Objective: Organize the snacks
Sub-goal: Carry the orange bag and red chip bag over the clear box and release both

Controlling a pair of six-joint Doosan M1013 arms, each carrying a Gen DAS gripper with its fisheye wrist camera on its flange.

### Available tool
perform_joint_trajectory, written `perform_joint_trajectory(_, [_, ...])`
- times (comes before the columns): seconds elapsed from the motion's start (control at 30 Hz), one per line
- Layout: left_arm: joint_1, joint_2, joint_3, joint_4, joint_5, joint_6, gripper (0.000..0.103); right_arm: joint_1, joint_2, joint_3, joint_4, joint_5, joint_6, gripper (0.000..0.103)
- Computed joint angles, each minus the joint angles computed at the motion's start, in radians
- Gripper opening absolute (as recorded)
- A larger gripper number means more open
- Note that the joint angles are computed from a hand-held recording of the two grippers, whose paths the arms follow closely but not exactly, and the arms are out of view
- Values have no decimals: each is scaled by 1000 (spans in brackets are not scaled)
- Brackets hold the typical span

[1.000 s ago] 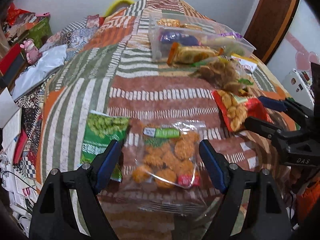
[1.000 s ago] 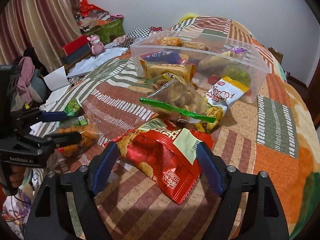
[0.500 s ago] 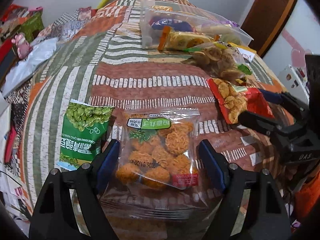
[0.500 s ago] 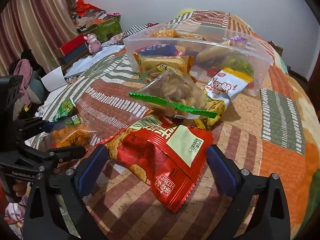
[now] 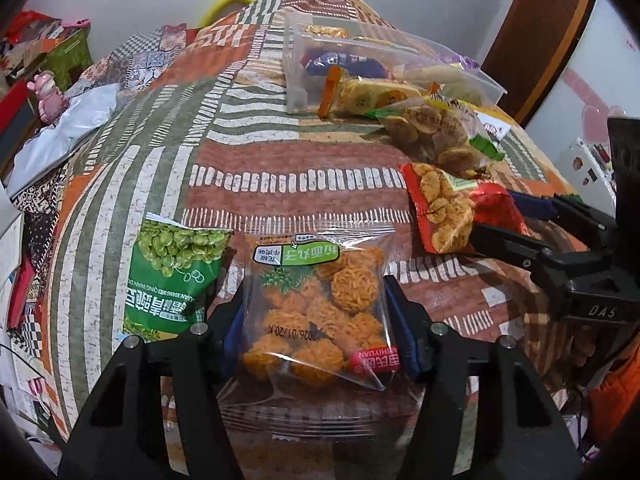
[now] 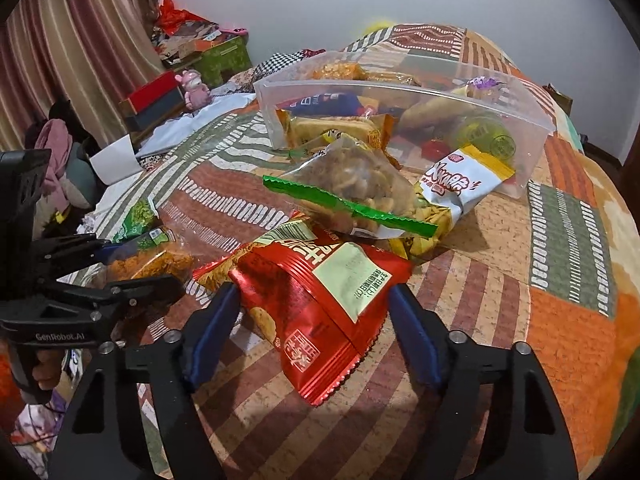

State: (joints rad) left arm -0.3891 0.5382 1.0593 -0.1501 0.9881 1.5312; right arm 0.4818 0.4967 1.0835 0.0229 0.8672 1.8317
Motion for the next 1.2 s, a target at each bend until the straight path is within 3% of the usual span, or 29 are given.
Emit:
perform_joint_trajectory(0.03, [1,0,-1,-1,-3,-2,60,-1,-1,0,8,1,-10,60])
perform_joint_trajectory(0.17, [1,-3,-8,3,-21,-10,58,0,-4,1,5,-4,-21,54])
perform_joint_trajectory(0.2, [1,-3,-11,3,-25,-12,58,1,-6,3,6,-8,-26,48])
perform_joint_trajectory(0.23, [2,-5,-13,3,-32,-13,58,2,-7,4,5,-11,-27,33])
perform_joint_trajectory(0.4, [0,-3,-30,7,-46,-19,58,-1,-17,5,27,-33,-63,14])
perform_joint_trajectory(0.53, [-6,-5,-31,19,-59,-17,58,3,-13,-10,20,-20,-91,14])
perform_joint_trajectory(0.57, [-7,-5,-32,22,-60,-17,58,4,-10,-15,14,-15,-89,16])
perform_joint_trajectory(0.6, [-8,-5,-32,23,-59,-17,58,3,-2,-30,22,5,-101,25])
perform_joint_trajectory(0.63, [-7,-4,-33,23,-58,-17,58,0,6,-42,38,24,-116,41])
perform_joint_trajectory(0.7, [-6,-3,-34,21,-54,-19,58,-2,20,-61,46,43,-129,62])
perform_joint_trajectory(0.83, [0,1,-36,16,-49,-22,58,-8,58,-114,66,112,-166,66])
perform_joint_trajectory(1.03, [9,12,-45,12,-44,-28,58,-4,98,-171,92,165,-228,94])
perform_joint_trajectory(1.2, [16,23,-51,2,-40,-29,58,21,134,-220,-2,219,-242,97])
